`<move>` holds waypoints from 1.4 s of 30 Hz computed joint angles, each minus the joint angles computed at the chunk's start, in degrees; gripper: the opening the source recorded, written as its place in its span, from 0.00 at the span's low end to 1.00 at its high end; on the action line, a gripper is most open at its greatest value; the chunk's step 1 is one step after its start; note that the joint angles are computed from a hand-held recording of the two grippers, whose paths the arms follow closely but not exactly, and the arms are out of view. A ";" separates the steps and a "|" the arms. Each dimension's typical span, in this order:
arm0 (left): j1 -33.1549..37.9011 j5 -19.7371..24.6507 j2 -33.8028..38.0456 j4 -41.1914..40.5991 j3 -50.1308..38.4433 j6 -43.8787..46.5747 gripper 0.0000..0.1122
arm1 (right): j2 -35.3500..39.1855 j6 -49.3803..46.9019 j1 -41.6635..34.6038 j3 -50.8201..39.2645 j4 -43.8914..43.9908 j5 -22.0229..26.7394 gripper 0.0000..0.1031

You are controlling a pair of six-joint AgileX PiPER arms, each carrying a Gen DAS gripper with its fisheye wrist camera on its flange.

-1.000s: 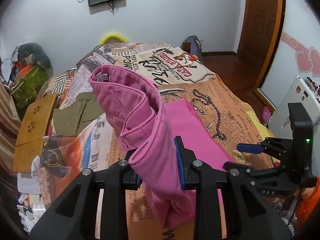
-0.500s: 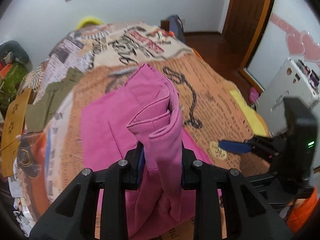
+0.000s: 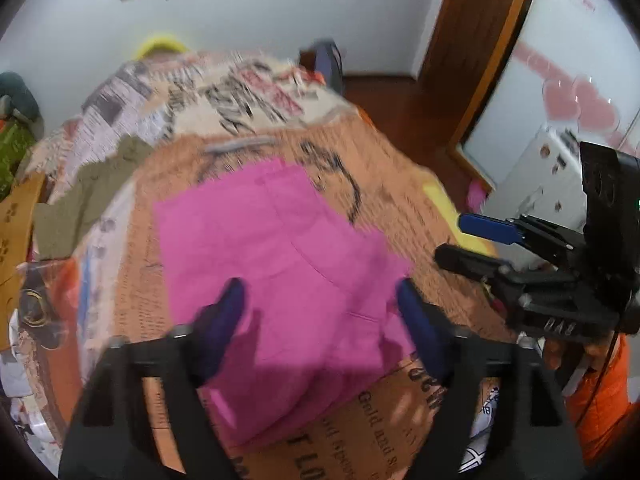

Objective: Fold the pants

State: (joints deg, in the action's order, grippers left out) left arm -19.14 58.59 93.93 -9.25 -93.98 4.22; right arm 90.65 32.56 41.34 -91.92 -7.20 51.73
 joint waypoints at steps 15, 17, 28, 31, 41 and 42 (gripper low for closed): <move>7.21 -4.61 -2.53 -2.19 14.42 2.18 0.76 | 12.78 -3.45 3.31 -15.20 2.25 2.70 0.55; 8.48 -4.32 -2.19 -4.59 14.57 3.03 0.77 | 14.19 -3.62 3.70 -15.46 2.50 3.81 0.55; 7.41 -7.53 -4.24 -3.50 18.30 3.72 0.84 | 6.23 -3.39 3.26 1.57 6.58 -3.04 0.56; 7.74 -7.09 -4.34 -3.70 18.17 4.29 0.84 | 6.01 -0.29 5.55 0.46 1.26 -1.30 0.56; 11.03 -3.74 -1.58 0.00 7.38 3.66 0.83 | 2.75 2.57 3.00 0.82 0.20 -1.77 0.56; 11.27 -3.46 0.01 0.95 4.99 3.11 0.83 | 2.87 3.15 3.01 0.82 -0.12 -2.33 0.58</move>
